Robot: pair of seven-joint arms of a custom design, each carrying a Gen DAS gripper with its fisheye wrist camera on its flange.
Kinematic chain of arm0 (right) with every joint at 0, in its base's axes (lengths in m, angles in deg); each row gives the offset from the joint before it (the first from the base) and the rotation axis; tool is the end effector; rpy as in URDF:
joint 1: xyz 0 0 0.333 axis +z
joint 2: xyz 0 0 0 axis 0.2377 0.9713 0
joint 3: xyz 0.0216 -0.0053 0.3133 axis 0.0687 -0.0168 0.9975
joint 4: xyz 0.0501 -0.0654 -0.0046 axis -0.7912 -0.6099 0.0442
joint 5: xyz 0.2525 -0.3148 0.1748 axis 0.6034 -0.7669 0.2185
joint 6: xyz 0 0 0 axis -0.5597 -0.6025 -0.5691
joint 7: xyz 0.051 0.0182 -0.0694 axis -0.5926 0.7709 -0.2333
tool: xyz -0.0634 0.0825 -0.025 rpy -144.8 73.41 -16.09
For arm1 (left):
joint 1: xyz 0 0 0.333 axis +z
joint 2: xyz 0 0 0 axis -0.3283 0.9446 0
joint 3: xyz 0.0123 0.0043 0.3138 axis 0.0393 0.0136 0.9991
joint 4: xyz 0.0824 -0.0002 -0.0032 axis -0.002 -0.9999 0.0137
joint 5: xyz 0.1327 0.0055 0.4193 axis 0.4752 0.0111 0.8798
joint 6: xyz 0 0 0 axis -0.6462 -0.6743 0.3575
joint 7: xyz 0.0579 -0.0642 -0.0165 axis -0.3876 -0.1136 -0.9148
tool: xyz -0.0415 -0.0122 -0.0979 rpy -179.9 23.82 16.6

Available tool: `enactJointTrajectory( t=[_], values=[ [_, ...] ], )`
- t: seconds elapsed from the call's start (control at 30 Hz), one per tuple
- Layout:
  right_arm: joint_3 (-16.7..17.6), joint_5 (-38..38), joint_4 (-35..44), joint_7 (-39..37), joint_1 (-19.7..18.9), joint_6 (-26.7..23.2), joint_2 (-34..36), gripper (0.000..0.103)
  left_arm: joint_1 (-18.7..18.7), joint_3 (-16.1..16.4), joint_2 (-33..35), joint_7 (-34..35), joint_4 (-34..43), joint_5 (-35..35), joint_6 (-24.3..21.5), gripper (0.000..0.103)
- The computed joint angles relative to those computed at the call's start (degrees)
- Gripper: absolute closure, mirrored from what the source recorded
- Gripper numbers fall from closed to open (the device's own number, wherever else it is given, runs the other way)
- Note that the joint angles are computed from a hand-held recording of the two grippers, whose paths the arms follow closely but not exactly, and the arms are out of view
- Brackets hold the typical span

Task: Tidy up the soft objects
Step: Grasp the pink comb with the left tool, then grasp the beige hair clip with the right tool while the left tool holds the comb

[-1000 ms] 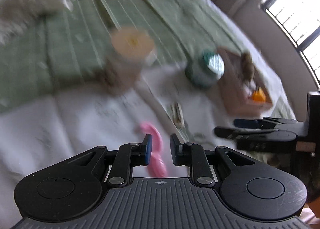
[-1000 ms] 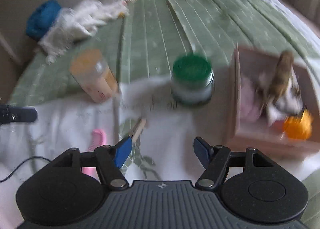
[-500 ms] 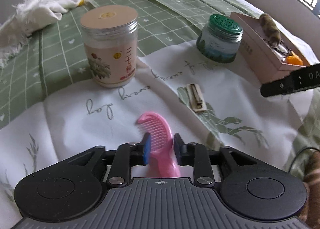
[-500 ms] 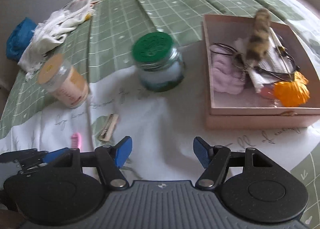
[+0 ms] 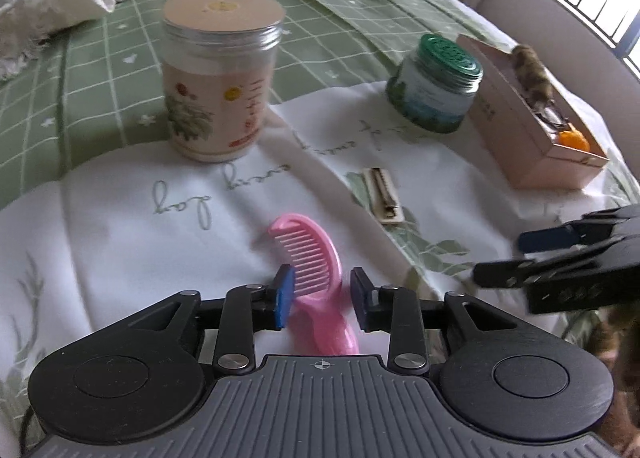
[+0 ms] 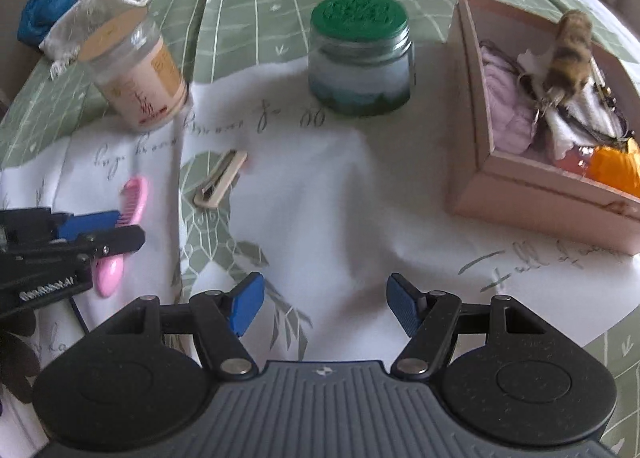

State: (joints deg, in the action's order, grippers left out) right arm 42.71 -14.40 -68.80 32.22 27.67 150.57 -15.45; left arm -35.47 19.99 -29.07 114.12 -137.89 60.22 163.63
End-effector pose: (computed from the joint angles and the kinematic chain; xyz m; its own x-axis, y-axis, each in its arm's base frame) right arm 0.4929 0.1479 0.3598 0.5238 -0.8467 -0.0937 -0.7987 -0.4499 -0.3997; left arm 0.3978 -0.1283 0.3490 0.1133 -0.9681 0.2236 -0.8256 -0.2169 -0.5208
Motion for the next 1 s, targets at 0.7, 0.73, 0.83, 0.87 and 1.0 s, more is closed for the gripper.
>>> enactJointTrajectory(
  t=[0.7, 0.73, 0.83, 0.87, 1.0],
  values=[
    [1.3, 10.3, 7.0, 0.4, 4.9, 5.7, 6.3, 0.042, 0.4, 0.1, 0.5, -0.8, 0.1, -0.9, 0.3, 0.073],
    [1.7, 9.7, 8.4, 2.7, 5.0, 5.0, 7.7, 0.042, 0.1, 0.5, 0.3, -0.7, -0.1, -1.1, 0.5, 0.073],
    [2.8, 2.2, 10.3, 9.1, 5.7, 5.8, 10.4, 0.050, -1.0, 2.0, 0.1, -0.5, -0.6, -2.1, 1.1, 0.073],
    [3.1, -1.3, 10.2, 10.5, 6.1, 6.5, 10.6, 0.053, -1.5, 2.6, 0.0, -0.4, -0.7, -2.7, 1.2, 0.073],
    [3.1, -7.9, 8.1, 8.8, 6.8, 5.5, 8.4, 0.082, -3.6, 5.3, -0.5, 0.5, -1.2, -5.0, 1.6, 0.073]
  ],
)
